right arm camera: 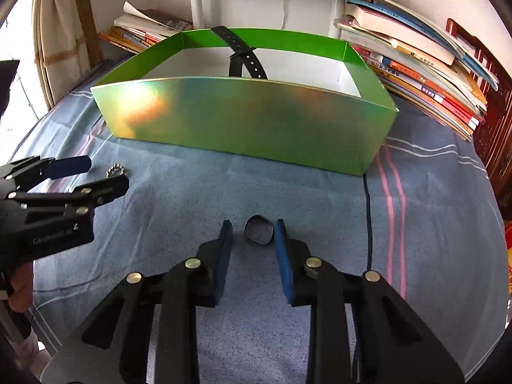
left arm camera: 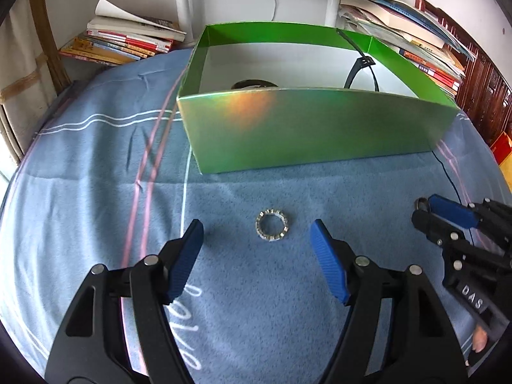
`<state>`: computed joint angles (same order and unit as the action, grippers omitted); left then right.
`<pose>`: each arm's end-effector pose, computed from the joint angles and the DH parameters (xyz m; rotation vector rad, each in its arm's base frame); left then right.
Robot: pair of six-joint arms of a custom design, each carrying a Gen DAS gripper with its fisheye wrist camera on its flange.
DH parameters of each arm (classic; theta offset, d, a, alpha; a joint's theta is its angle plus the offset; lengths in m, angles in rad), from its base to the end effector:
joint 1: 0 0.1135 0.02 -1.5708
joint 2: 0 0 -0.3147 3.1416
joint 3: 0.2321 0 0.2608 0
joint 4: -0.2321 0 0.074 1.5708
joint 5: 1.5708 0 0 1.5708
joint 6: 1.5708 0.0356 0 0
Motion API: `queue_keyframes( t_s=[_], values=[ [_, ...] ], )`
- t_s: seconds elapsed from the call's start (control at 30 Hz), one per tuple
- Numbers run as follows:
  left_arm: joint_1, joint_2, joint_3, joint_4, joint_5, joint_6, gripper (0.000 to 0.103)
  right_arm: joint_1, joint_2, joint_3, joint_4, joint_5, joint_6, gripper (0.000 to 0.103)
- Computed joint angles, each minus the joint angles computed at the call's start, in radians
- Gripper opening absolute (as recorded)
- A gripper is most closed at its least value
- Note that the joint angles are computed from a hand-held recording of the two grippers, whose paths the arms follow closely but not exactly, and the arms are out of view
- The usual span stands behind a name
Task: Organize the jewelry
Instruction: 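Move the right tool to the black ring while the left tool approaches the beaded silver ring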
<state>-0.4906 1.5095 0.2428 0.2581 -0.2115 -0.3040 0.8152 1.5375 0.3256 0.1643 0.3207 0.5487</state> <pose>0.1728 -0.0839 0.1114 0.1594 2.5403 -0.0352 0.1513 0.1442 0.1181 -0.2282 2.5292 0.1096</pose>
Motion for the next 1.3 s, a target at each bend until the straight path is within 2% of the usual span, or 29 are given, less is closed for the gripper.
queue_keyframes(
  t_s=[0.13,0.23,0.3,0.43,0.67,1.07,1.13,1.17,1.2,1.23,1.3],
  values=[
    [-0.009,0.033,0.002,0.027,-0.014,0.001,0.069,-0.011,0.003,-0.007,0.021,-0.012,-0.003,0.028],
    [0.0,0.034,0.006,0.031,-0.015,-0.004,0.053,-0.005,0.001,-0.014,0.034,-0.01,0.001,0.026],
    [0.008,0.029,0.009,0.026,-0.013,-0.005,0.038,0.006,0.001,-0.019,0.041,-0.004,0.01,0.025],
    [0.018,0.014,0.01,0.013,-0.006,-0.003,0.021,0.013,-0.006,-0.026,0.043,-0.009,0.022,0.024],
    [-0.007,-0.032,-0.012,-0.018,-0.004,-0.017,0.021,0.039,-0.042,-0.047,0.029,-0.006,0.06,0.024],
    [-0.202,-0.165,-0.076,-0.126,-0.062,-0.133,0.021,0.061,-0.134,-0.093,-0.018,-0.012,0.133,0.025],
    [-0.218,-0.167,-0.078,-0.13,-0.071,-0.146,0.026,0.059,-0.147,-0.099,-0.019,-0.015,0.139,0.027],
    [-0.22,-0.171,-0.08,-0.132,-0.073,-0.149,0.032,0.056,-0.15,-0.101,-0.018,-0.016,0.138,0.028],
    [-0.224,-0.172,-0.082,-0.134,-0.08,-0.154,0.039,0.052,-0.148,-0.102,-0.014,-0.016,0.134,0.032],
    [-0.222,-0.168,-0.082,-0.131,-0.082,-0.155,0.041,0.045,-0.141,-0.102,-0.005,-0.014,0.129,0.038],
    [-0.21,-0.161,-0.084,-0.121,-0.085,-0.15,0.045,0.022,-0.115,-0.092,0.009,-0.012,0.116,0.043]
  ],
)
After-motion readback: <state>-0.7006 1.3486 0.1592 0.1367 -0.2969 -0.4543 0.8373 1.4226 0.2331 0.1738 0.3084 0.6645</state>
